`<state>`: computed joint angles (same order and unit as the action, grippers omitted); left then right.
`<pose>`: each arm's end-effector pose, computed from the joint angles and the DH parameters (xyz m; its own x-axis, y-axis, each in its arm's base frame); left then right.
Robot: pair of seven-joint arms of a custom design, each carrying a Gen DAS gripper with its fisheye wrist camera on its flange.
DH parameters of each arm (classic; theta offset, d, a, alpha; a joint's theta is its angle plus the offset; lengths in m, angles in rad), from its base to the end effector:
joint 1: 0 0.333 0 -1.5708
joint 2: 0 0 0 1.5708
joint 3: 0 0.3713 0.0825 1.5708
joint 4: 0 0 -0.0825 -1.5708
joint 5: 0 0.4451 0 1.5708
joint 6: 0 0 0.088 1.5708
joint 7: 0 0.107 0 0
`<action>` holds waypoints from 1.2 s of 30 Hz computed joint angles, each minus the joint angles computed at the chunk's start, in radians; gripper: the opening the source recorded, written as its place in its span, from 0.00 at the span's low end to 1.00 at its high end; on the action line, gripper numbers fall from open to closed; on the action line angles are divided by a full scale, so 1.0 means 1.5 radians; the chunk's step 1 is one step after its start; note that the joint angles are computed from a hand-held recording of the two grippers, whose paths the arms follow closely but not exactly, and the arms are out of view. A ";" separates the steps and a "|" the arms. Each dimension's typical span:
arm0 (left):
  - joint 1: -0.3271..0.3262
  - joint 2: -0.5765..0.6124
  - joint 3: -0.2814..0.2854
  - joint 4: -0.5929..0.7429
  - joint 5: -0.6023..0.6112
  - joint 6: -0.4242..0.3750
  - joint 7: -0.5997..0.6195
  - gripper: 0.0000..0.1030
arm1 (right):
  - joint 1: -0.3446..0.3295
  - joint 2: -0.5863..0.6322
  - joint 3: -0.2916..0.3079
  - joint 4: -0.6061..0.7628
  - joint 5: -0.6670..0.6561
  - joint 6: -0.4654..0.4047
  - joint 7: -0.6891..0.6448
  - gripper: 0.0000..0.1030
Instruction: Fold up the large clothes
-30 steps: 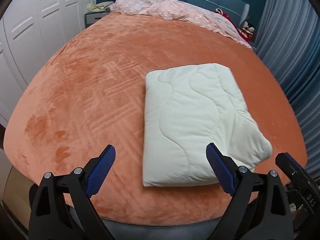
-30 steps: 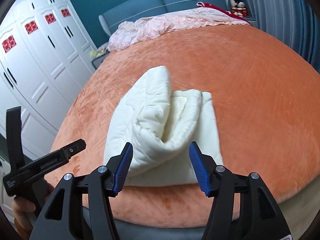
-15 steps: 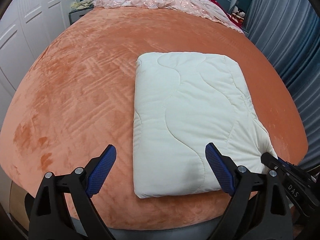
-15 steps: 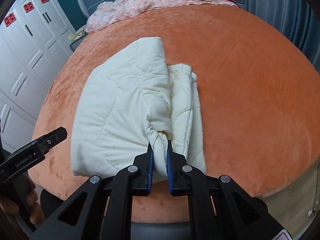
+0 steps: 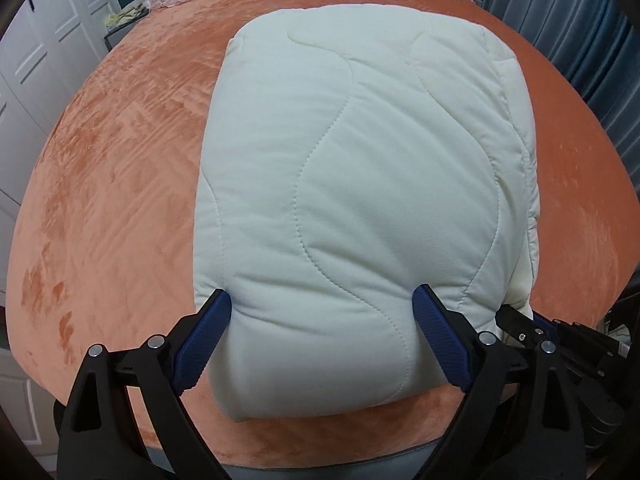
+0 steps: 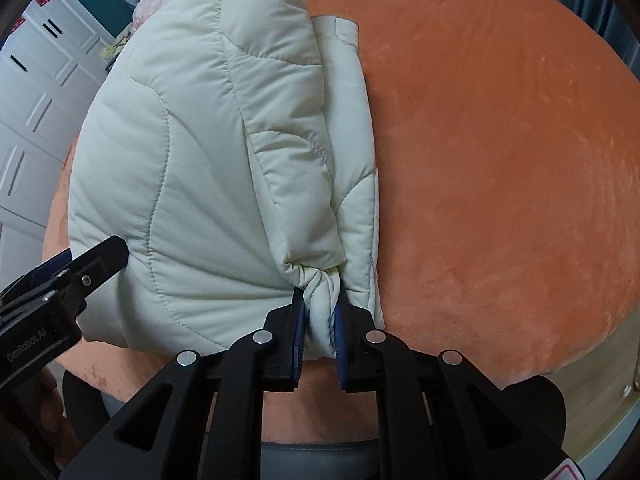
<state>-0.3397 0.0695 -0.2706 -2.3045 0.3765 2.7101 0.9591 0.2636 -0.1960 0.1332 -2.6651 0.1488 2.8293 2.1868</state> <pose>0.4791 -0.3497 0.3627 -0.3007 -0.9533 -0.0265 -0.8799 0.2881 -0.3778 0.4368 0.1739 0.3464 -0.3013 -0.9187 -0.2553 -0.8989 0.3630 -0.2455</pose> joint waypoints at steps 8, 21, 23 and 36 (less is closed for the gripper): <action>-0.014 0.039 0.010 0.025 0.089 -0.009 -0.069 0.96 | 0.022 0.037 -0.036 0.015 0.095 0.019 -0.107 0.08; 0.017 0.029 -0.005 0.012 -0.002 0.032 0.009 0.96 | 0.044 -0.064 -0.050 -0.034 0.222 0.014 -0.163 0.23; 0.034 0.009 -0.007 0.003 -0.077 0.042 0.064 0.95 | 0.007 -0.121 -0.021 -0.048 0.182 -0.006 -0.112 0.33; 0.070 0.068 0.037 0.146 -0.087 0.040 0.060 0.95 | -0.038 0.068 -0.064 0.181 0.132 0.038 -0.107 0.54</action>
<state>-0.2351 0.1708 -0.2150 -2.0855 0.2455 2.7708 1.0493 0.2070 -0.0945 0.0371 -2.3931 0.3468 2.8859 2.0264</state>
